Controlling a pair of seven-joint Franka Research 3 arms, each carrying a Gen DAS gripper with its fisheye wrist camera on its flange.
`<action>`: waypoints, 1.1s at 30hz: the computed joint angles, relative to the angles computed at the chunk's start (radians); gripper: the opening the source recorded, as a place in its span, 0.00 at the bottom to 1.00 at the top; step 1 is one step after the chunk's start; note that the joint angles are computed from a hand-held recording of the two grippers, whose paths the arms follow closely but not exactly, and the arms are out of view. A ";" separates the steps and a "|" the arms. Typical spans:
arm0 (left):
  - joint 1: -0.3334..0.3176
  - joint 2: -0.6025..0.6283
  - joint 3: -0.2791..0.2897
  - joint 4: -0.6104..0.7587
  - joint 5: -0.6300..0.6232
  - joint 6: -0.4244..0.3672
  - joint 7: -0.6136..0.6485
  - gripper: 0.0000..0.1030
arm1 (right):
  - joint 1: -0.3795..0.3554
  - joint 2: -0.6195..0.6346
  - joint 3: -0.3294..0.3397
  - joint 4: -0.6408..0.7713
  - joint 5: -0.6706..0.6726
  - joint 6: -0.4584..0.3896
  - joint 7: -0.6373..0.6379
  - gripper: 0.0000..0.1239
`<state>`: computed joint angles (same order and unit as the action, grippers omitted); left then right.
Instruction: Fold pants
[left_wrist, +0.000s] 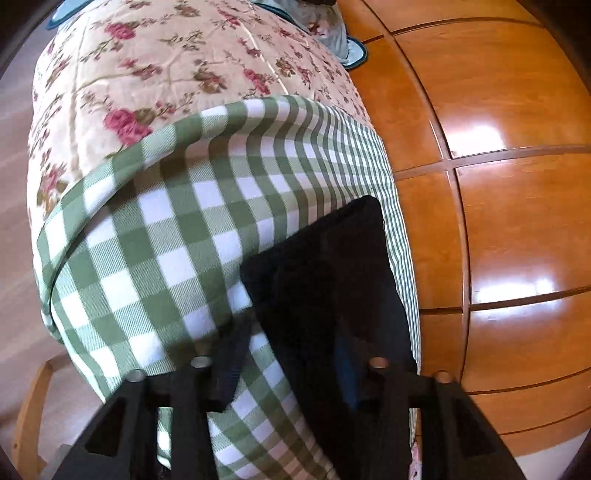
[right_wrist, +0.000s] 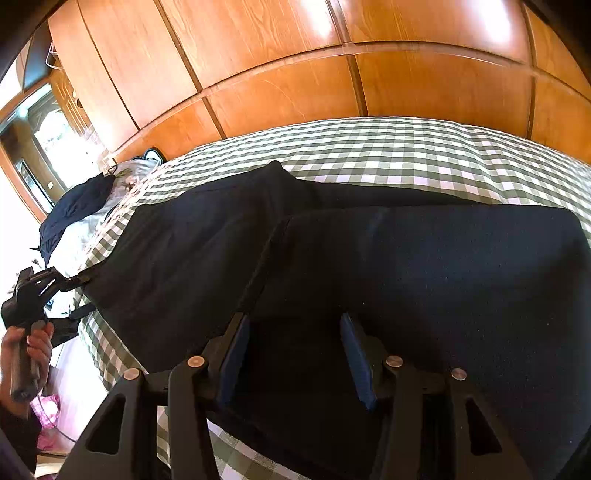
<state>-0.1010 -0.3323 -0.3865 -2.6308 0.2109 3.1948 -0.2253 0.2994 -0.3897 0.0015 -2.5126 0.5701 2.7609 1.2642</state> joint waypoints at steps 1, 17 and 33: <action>0.011 0.001 -0.009 0.013 0.012 -0.022 0.006 0.22 | 0.001 0.000 -0.001 0.000 0.001 0.001 -0.001 0.42; 0.138 0.241 -0.254 0.505 0.555 -0.084 0.347 0.13 | -0.009 -0.042 -0.028 0.019 0.024 -0.074 -0.019 0.43; -0.120 0.404 -0.181 0.615 0.251 -0.161 0.903 0.13 | 0.127 0.233 -0.282 0.377 0.690 -0.588 -0.318 0.60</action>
